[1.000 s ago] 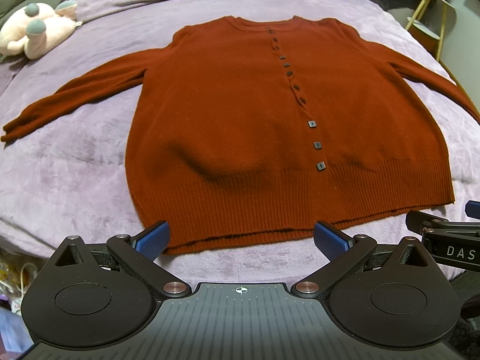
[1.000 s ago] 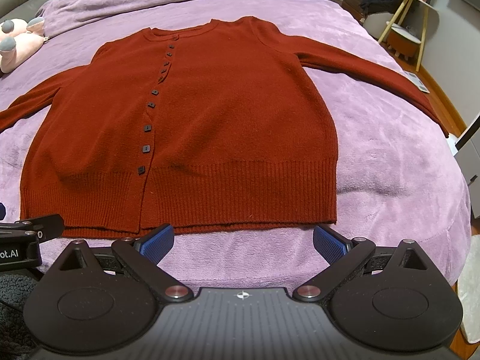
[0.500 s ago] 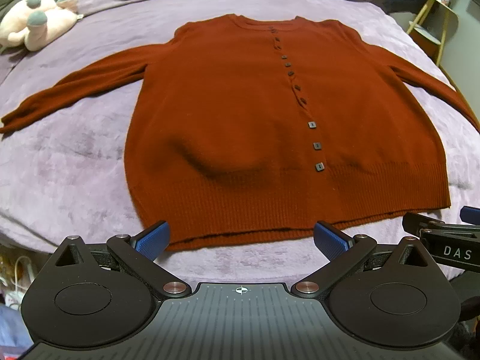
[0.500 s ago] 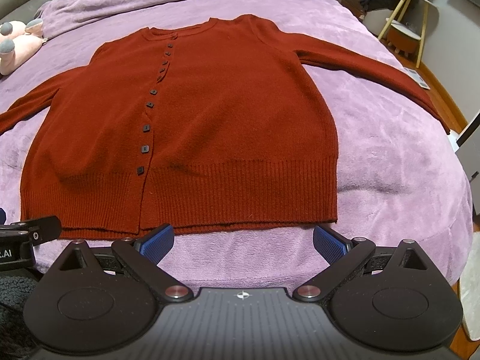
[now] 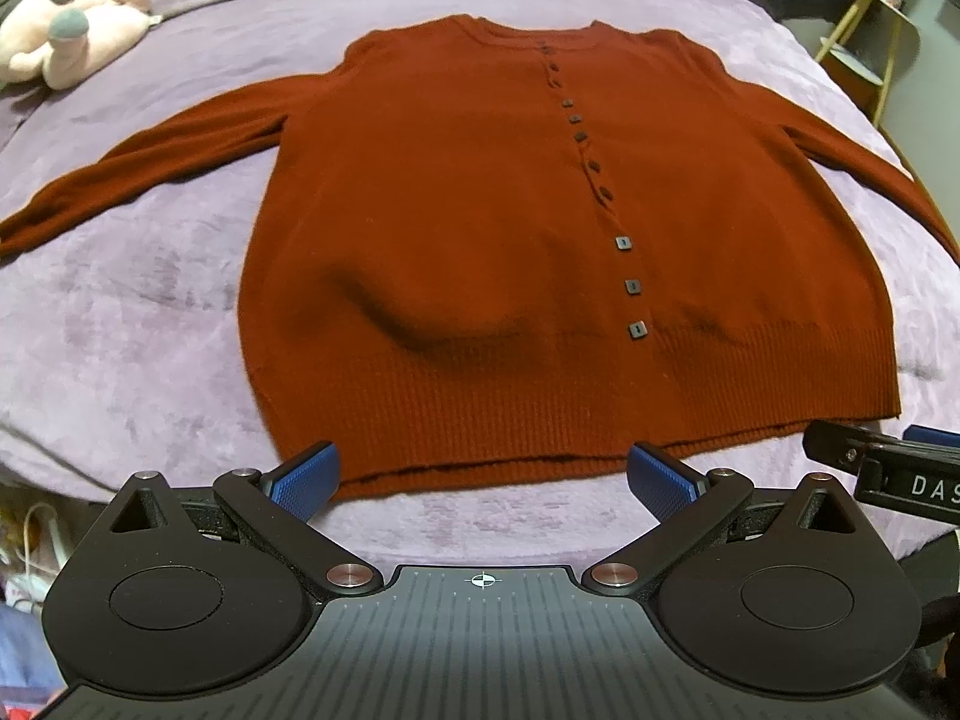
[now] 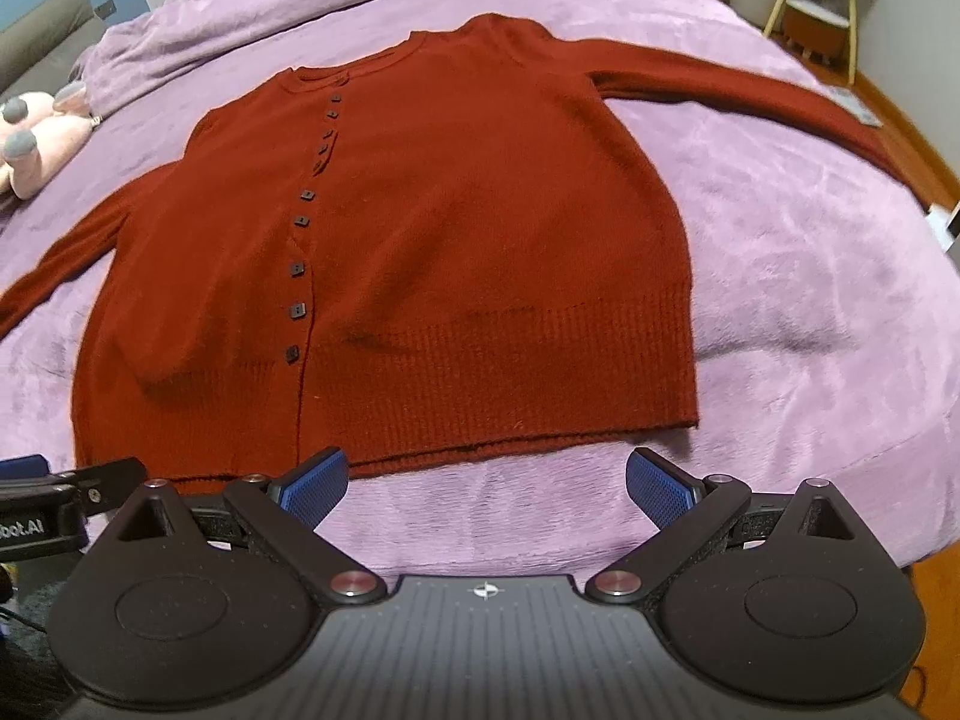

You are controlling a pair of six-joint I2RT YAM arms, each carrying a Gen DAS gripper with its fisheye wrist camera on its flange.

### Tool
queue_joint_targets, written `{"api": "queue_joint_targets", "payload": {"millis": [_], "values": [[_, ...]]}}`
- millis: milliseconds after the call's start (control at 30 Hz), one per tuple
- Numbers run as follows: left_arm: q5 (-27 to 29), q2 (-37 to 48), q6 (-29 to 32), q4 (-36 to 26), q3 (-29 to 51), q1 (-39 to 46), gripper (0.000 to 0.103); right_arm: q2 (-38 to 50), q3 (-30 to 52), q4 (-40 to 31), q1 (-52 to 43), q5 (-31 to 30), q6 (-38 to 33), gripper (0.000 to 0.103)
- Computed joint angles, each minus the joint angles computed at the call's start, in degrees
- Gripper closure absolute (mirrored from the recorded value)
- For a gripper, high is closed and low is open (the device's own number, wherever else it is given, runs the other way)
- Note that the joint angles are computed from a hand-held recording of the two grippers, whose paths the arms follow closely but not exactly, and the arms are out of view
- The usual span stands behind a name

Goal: Fold small clothes
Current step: 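Grasp the cardigan sleeve cuff with the right tool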

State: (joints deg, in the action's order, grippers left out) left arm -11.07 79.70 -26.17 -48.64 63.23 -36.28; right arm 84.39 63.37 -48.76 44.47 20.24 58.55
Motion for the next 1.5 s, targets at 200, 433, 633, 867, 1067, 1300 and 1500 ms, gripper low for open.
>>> {"api": "queue_joint_targets", "payload": {"millis": [200,433,633,867,1067,1300,1500], "values": [[1.0,2.5,0.9,-0.3,1.3,0.0,0.000,-3.2,-4.4,5.5,-3.2,-4.7,-0.7,0.004],[3.0,5.2,4.6,2.6,2.8,2.4,0.000,-21.2,-24.9,32.3,-16.7,-7.8,-3.6,0.004],[1.1,11.0,8.2,9.1,6.7,5.4,0.000,-24.7,-33.6,50.9,-47.0,-18.8,-9.2,0.004],[3.7,19.5,3.8,20.8,8.4,9.1,0.000,-4.8,-32.4,66.6,-72.1,-27.8,4.6,0.006],[4.3,26.4,1.9,20.0,11.7,10.4,0.000,7.5,-30.3,75.8,-76.7,-27.4,7.4,0.047],[3.4,27.7,3.6,22.3,11.1,10.7,0.000,17.4,-26.8,85.5,-79.3,-29.4,11.1,0.061],[3.7,26.1,4.1,26.0,7.9,10.8,0.000,20.9,-21.7,81.2,-82.7,-33.4,9.3,0.091]]}}
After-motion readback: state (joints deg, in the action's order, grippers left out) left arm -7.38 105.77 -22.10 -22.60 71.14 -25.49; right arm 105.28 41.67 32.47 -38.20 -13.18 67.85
